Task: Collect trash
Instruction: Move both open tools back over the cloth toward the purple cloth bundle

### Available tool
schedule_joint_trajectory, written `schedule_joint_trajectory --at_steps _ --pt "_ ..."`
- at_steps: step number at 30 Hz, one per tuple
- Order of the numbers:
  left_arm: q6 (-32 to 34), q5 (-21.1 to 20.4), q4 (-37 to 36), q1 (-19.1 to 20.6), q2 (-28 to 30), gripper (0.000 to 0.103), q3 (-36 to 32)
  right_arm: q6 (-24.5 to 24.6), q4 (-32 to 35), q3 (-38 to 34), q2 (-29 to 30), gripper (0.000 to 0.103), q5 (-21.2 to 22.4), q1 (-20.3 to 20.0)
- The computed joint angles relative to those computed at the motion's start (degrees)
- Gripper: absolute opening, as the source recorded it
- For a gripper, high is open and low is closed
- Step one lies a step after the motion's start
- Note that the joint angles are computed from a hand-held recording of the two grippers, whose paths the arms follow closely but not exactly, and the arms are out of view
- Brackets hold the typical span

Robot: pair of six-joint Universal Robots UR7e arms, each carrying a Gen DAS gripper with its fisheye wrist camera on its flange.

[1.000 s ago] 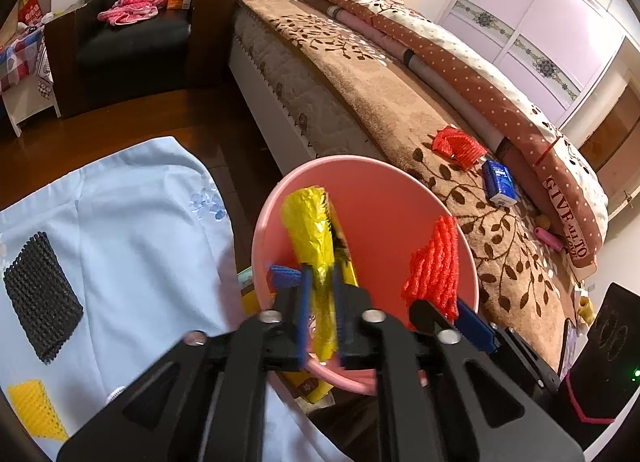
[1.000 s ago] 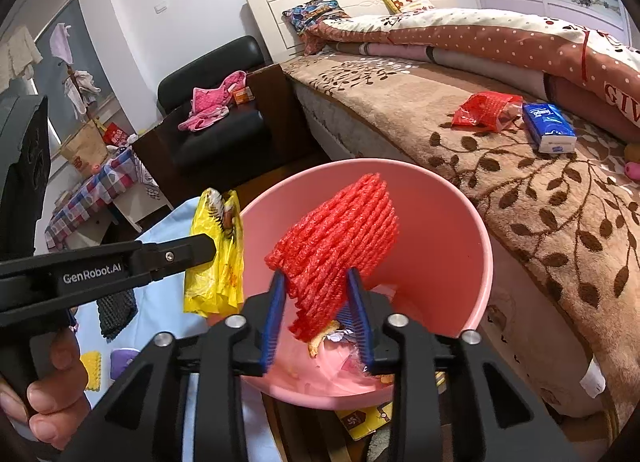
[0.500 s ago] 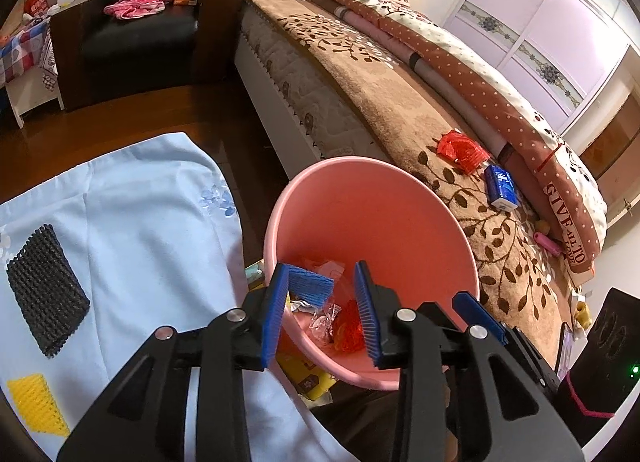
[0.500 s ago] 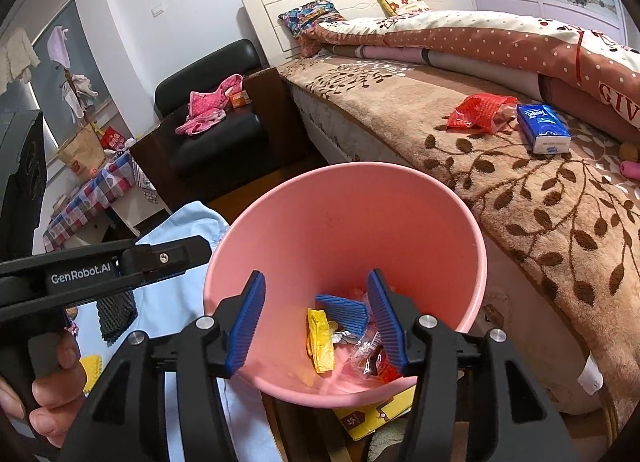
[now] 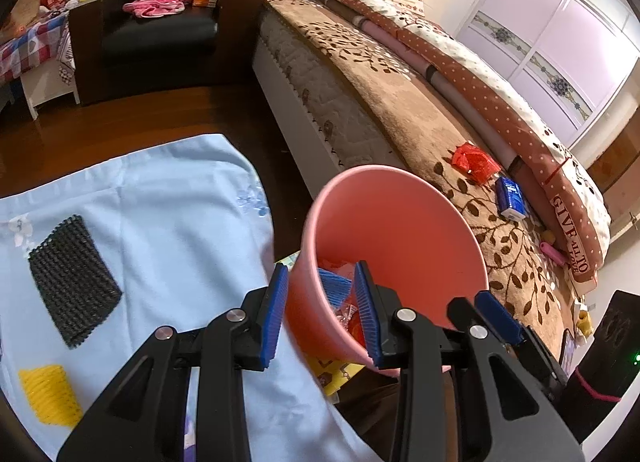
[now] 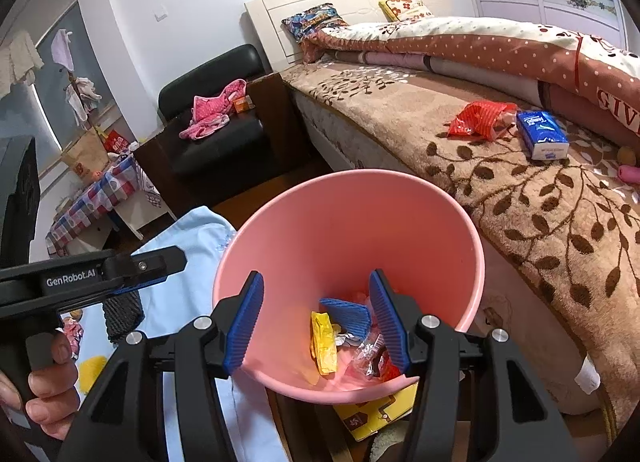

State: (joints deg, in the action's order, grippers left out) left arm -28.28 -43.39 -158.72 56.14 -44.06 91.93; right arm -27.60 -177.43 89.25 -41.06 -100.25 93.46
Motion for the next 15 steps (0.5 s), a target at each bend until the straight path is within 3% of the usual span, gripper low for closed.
schedule_joint_trajectory --at_steps 15 --pt "-5.6 3.9 0.6 -1.0 -7.8 0.034 9.7 -0.8 -1.2 1.8 -1.4 0.054 1.2 0.6"
